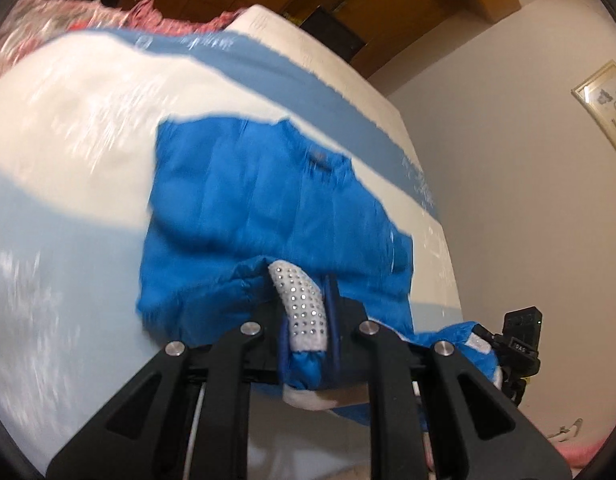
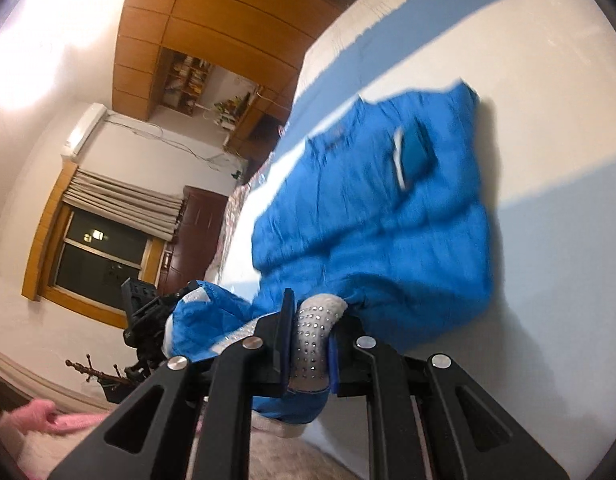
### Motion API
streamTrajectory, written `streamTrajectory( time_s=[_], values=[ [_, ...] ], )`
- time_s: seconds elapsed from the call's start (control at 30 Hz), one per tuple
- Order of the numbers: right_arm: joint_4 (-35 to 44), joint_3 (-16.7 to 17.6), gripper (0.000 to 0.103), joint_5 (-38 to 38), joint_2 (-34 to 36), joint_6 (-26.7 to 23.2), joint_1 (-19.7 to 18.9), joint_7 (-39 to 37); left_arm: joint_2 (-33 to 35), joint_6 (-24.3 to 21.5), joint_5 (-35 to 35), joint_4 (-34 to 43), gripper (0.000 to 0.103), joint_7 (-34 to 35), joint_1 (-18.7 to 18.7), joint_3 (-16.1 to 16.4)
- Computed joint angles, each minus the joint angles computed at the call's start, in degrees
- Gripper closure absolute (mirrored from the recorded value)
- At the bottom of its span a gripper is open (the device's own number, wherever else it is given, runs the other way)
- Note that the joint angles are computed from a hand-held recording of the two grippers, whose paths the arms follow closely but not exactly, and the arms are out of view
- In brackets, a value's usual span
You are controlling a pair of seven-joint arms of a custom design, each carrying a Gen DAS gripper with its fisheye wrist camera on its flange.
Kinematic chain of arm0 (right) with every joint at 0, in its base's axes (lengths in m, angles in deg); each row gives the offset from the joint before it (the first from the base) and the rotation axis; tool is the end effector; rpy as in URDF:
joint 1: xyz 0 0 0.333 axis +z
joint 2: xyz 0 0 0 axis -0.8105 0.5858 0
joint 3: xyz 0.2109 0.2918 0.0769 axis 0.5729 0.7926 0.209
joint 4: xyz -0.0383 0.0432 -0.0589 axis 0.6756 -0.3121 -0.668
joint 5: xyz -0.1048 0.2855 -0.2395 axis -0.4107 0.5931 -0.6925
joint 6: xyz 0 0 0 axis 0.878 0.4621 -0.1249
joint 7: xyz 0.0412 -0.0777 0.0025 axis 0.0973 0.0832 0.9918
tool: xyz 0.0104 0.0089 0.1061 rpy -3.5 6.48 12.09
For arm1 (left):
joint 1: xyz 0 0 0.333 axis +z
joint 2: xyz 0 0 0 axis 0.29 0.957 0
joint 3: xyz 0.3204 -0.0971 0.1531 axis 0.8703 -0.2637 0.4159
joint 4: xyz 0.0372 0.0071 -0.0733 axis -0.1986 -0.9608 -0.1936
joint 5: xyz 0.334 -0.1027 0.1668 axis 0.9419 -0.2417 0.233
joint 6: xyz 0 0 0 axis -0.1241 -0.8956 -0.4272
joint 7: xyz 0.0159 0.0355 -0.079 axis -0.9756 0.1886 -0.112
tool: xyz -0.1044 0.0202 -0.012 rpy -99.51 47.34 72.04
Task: Fold large clothes
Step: 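Lift the hem with both grippers and fold it toward the collar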
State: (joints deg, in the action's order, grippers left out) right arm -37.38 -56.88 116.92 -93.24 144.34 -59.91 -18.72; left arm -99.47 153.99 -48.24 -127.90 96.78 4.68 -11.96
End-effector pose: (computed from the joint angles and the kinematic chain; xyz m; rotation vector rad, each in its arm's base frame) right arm 0.4484 -0.0864 0.6040 -1.5140 1.4719 0.5851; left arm 0.3785 -0.0711 0.6394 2.3276 -1.6440 1.2803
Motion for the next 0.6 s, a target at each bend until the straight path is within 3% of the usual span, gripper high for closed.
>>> streamTrajectory(
  time_s=[0.13, 0.23, 0.4, 0.6],
  values=[
    [7.6, 0.8, 0.090, 2.5, 7.7, 0.2, 0.3, 1.3, 8.9, 1.7, -3.3, 7.2, 0.089, 6.2, -1.5, 3.4],
    [13.9, 2.6, 0.090, 4.2, 14.2, 0.6, -0.3, 2.9, 15.7, 2.2, -6.1, 12.7, 0.088, 9.7, -0.2, 3.8],
    [23.3, 6.4, 0.090, 5.3, 23.3, 2.0, -2.0, 5.5, 25.8, 2.1, -5.5, 20.8, 0.088, 10.9, 3.9, 1.5],
    [32.4, 10.8, 0.090, 2.9, 32.5, 4.7, -3.7, 10.7, 36.4, 0.2, 0.5, 29.0, 0.088, 6.6, 9.2, -2.0]
  ],
)
